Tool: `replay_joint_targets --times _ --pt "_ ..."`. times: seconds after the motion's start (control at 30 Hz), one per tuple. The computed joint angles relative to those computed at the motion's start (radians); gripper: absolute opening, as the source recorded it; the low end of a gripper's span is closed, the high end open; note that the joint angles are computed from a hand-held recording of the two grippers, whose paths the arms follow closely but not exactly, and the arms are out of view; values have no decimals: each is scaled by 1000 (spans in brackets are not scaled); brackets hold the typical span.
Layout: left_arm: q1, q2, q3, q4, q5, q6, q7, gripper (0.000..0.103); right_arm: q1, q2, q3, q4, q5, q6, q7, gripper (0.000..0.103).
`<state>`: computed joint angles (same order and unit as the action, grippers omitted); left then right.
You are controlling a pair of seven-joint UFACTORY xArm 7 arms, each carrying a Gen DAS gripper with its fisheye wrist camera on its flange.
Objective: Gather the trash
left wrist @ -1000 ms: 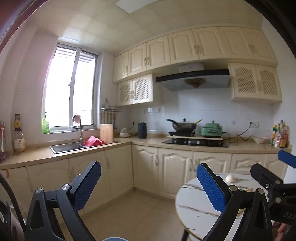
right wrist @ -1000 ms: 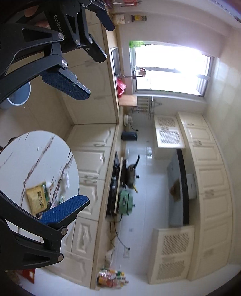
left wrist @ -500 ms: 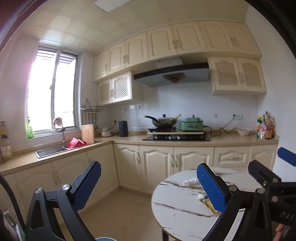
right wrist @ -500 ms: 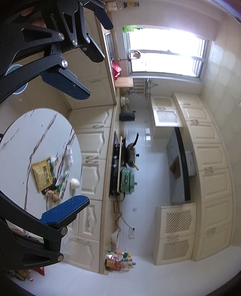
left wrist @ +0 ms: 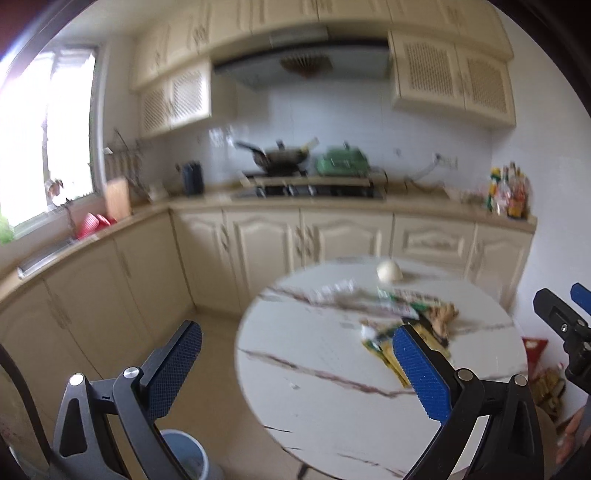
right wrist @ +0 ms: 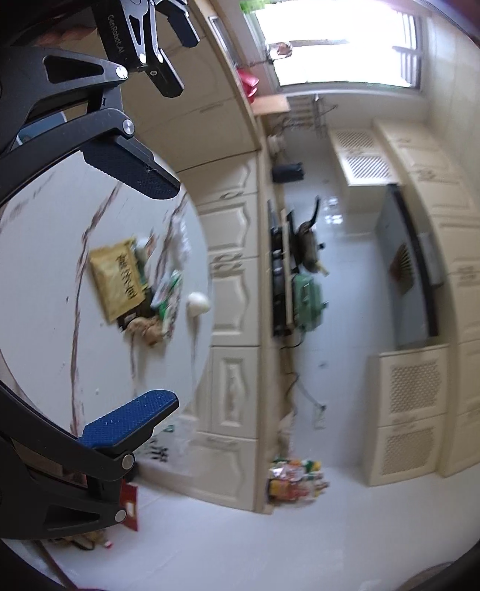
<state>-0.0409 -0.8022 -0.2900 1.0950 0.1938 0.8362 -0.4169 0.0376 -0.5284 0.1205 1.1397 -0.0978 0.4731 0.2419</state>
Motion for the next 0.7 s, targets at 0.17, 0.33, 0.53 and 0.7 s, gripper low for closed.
replay_joint_targets --times 0.17,0.33,0.53,0.7 --pt "1 245 1 185 5 54 31 102 -2 79 -29 6 10 46 -19 103" --pt "-10 400 21 306 58 87 22 102 36 181 -64 28 66 102 -75 103" --pt "-47 524 70 393 101 111 23 102 82 346 -73 124 149 200 -170 103" --pt "-79 586 97 418 116 96 16 102 94 460 -66 229 193 249 -219 103"
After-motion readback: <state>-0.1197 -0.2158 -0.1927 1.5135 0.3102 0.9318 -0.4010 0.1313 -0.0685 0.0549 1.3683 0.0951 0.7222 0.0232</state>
